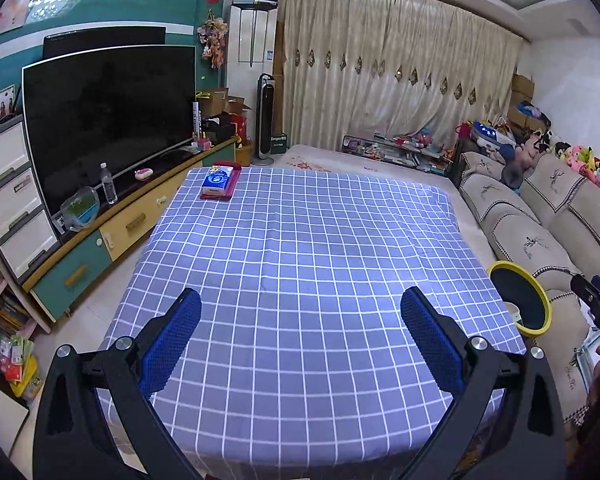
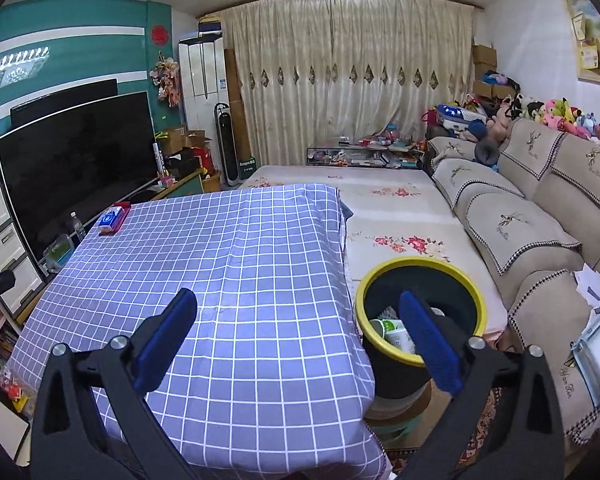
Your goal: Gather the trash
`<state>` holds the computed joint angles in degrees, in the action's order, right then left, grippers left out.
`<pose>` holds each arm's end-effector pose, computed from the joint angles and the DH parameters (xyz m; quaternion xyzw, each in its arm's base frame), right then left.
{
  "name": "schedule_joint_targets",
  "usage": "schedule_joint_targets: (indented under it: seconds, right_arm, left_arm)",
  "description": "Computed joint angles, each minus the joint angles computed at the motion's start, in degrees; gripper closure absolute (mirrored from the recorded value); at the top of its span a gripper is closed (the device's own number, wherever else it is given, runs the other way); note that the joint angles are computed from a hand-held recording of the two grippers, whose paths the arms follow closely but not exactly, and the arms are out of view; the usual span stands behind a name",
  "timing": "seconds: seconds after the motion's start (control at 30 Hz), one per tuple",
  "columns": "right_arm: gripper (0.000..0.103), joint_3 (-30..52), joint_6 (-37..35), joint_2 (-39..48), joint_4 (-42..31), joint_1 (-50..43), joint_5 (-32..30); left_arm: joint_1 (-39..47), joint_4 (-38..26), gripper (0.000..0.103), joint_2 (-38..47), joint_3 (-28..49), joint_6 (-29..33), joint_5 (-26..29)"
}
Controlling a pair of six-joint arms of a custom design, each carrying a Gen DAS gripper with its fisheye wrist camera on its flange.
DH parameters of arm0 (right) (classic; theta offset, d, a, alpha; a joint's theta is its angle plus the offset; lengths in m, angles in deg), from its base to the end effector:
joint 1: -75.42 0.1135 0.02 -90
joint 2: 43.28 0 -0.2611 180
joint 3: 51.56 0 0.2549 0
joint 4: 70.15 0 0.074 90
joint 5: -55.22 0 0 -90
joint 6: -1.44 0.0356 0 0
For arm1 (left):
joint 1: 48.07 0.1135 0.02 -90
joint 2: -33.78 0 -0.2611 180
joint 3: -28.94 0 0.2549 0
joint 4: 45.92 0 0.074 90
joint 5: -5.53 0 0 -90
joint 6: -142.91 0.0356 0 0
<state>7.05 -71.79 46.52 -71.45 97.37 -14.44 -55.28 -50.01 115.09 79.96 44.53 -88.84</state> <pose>0.3086 0.1110 0.1849 0.0459 0.8659 0.0109 0.4980 0.2891 -0.0338 0.1812 -0.0268 0.8836 -0.0298 0.4665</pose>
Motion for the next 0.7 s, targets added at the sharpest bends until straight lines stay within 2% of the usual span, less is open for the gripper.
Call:
schedule_joint_targets:
  seconds: [0.3, 0.7]
  right_arm:
    - [0.007, -1.1, 1.2, 0.6, 1.3, -0.5, 0.5]
    - [0.007, 0.7, 1.2, 3.1, 1.6, -0.6, -0.9]
  left_arm:
    - [0.3, -0.3, 0.005, -5.3, -4.6, 0.0, -0.7]
    - [0.9, 0.1, 0.005, -1.0, -2.5, 0.0, 0.7]
